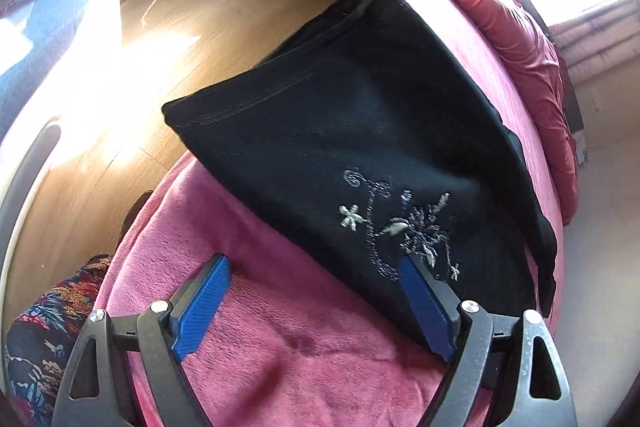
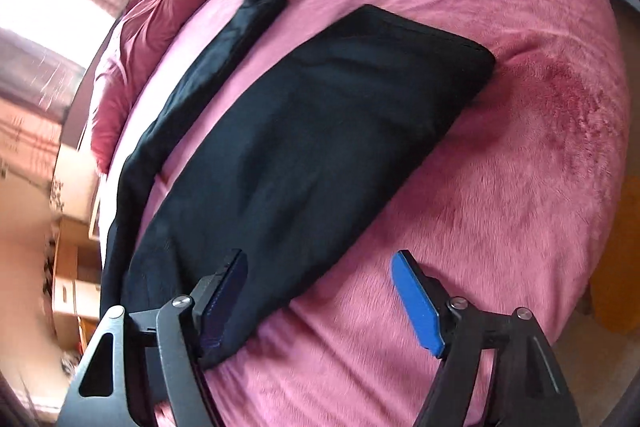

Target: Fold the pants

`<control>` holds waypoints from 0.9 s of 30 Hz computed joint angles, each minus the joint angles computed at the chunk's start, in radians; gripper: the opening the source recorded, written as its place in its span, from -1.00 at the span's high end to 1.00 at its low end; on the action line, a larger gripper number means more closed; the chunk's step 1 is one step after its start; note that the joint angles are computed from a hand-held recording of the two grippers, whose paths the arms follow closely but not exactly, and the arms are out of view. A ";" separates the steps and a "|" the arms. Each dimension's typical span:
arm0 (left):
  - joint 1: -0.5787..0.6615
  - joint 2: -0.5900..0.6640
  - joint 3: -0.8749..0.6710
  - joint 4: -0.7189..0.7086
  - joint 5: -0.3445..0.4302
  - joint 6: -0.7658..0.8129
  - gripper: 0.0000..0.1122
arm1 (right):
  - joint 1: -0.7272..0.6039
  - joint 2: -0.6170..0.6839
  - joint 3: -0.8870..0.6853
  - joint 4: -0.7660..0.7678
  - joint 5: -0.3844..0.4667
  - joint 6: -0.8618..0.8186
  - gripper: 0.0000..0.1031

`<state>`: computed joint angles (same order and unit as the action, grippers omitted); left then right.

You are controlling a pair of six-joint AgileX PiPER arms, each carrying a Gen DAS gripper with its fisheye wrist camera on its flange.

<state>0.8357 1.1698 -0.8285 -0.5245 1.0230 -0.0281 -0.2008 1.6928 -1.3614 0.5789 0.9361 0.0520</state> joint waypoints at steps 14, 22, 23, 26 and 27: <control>0.139 0.141 -0.087 -0.088 -0.014 0.029 0.53 | 0.070 0.219 -0.301 -0.206 0.047 0.104 0.47; 0.226 0.028 -0.072 -0.110 0.043 0.123 0.87 | 0.018 0.215 -0.418 -0.177 0.116 0.061 0.69; 0.259 0.005 -0.052 -0.137 0.061 0.163 0.87 | 0.010 0.207 -0.432 -0.173 0.124 0.045 0.69; 0.298 -0.052 -0.070 -0.132 0.141 0.183 0.88 | -0.002 0.176 -0.435 -0.201 0.132 0.008 0.71; 0.325 -0.069 -0.079 -0.139 0.182 0.194 0.88 | -0.013 0.164 -0.427 -0.202 0.134 -0.007 0.71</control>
